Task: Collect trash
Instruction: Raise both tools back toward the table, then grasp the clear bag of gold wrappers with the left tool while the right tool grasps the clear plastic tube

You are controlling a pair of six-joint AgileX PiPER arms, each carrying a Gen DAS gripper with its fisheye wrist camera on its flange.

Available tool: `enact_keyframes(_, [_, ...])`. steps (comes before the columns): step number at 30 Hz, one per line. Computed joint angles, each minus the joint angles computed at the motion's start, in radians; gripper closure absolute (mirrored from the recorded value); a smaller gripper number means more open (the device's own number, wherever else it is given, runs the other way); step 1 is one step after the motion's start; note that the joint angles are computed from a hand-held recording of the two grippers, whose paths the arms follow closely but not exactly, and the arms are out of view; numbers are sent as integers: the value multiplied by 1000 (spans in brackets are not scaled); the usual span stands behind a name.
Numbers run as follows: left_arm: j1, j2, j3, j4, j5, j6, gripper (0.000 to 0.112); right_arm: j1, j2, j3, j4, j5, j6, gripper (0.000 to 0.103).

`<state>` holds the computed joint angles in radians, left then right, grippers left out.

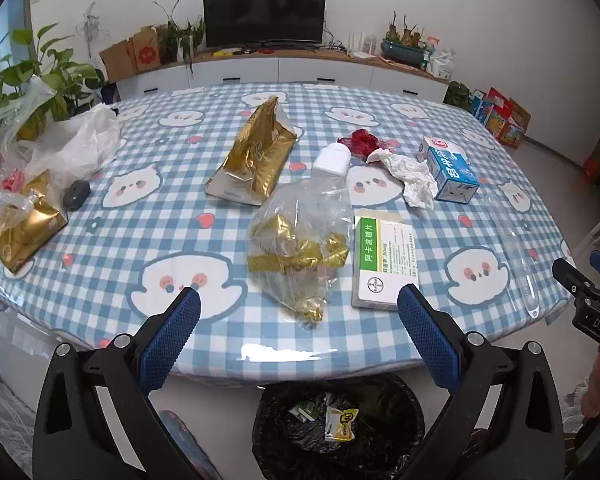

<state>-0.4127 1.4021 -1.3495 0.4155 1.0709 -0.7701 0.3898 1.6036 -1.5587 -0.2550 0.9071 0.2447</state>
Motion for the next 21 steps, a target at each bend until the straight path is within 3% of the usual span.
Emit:
enact_keyframes(11, [124, 162, -137, -86, -43, 143, 16, -83, 210, -230, 149, 82, -102, 10])
enact_keyframes(21, [203, 269, -199, -193, -77, 239, 16, -110, 381, -411, 173, 171, -133, 18])
